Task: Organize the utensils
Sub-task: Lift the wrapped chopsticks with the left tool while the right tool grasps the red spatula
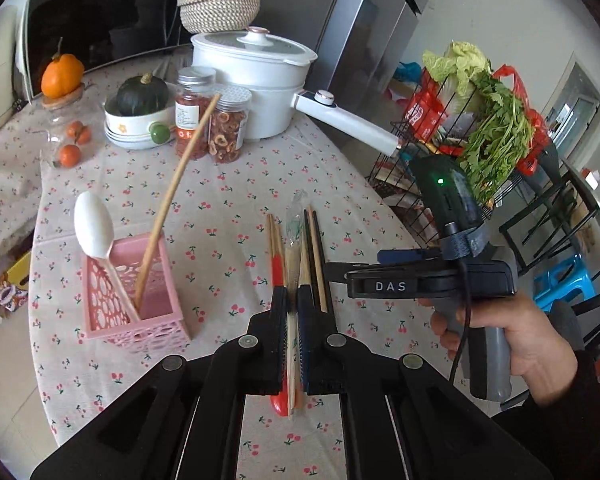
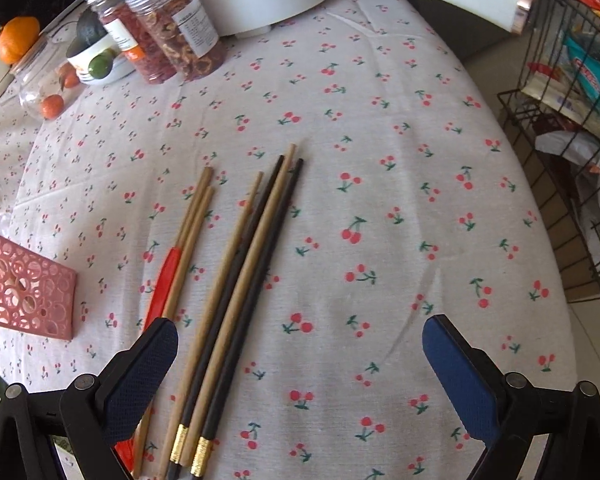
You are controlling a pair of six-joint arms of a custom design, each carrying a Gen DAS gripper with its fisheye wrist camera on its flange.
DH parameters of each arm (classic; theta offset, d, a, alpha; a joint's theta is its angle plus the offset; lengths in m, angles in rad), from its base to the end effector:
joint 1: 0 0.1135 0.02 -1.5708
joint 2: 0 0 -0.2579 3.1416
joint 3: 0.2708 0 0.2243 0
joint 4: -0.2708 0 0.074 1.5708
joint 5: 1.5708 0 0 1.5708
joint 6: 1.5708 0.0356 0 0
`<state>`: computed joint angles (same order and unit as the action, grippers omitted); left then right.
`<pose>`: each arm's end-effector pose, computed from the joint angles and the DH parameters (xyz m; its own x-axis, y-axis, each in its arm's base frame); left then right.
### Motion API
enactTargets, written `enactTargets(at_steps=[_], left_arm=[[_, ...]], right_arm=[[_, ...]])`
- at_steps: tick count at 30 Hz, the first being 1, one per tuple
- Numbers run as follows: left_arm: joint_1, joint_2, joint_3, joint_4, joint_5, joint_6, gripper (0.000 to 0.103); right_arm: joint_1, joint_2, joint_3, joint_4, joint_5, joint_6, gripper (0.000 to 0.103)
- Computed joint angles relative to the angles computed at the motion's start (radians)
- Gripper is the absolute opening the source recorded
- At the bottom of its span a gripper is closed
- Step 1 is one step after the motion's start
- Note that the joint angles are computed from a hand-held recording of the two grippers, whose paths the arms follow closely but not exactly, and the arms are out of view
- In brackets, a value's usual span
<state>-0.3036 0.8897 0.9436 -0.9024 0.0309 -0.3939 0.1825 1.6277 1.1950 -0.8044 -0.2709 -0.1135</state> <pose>0.1358 -0.0437 0.3032 -0.7833 -0.1566 -0.6016 0.0192 0.9612 -0.2751 0.2849 0.0623 0.2325 -0.8936 -0.2759 -0.3541 -0.3646 0.9062 0.2141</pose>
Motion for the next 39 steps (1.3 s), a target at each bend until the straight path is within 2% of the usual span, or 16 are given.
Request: enactTargets(at_steps=[5, 7, 8, 10, 13, 18, 19, 26, 29, 31, 39], left_arm=[[0.199, -0.19, -0.087, -0.039, 0.108, 0.098, 0.005], [0.362, -0.191, -0.094, -0.067, 0.264, 0.18, 0.005], [0.41, -0.197, -0.097, -0.076, 0.301, 0.213, 0.005], [0.486, -0.21, -0.093, -0.111, 0.346, 0.28, 0.005], [0.668, -0.204, -0.077, -0.191, 0.481, 0.422, 0.005], [0.948, -0.16, -0.023, -0.334, 0.654, 0.664, 0.005], [0.993, -0.147, -0.013, -0.362, 0.678, 0.71, 0.005], [1.198, -0.083, 0.007, -0.488, 0.75, 0.937, 0.005], [1.237, -0.069, 0.009, -0.511, 0.761, 0.977, 0.005], [1.247, -0.065, 0.012, -0.519, 0.766, 0.99, 0.005], [1.185, -0.088, 0.003, -0.486, 0.749, 0.926, 0.005]], right_arm=[[0.113, 0.019, -0.007, 0.009, -0.023, 0.06, 0.079], [0.15, 0.041, -0.005, 0.022, -0.034, 0.094, 0.063], [0.166, 0.053, -0.004, 0.029, -0.041, 0.113, 0.057], [0.194, 0.08, 0.002, 0.05, -0.05, 0.149, 0.039], [0.224, 0.118, 0.019, 0.077, -0.066, 0.192, 0.027], [0.278, 0.185, 0.059, 0.083, -0.002, 0.254, 0.022], [0.29, 0.191, 0.062, 0.085, 0.025, 0.262, 0.016], [0.377, 0.214, 0.081, 0.095, 0.185, 0.291, 0.016], [0.39, 0.222, 0.083, 0.102, 0.207, 0.302, 0.015], [0.381, 0.221, 0.082, 0.103, 0.184, 0.315, 0.014], [0.276, 0.179, 0.027, 0.096, -0.012, 0.291, 0.016]])
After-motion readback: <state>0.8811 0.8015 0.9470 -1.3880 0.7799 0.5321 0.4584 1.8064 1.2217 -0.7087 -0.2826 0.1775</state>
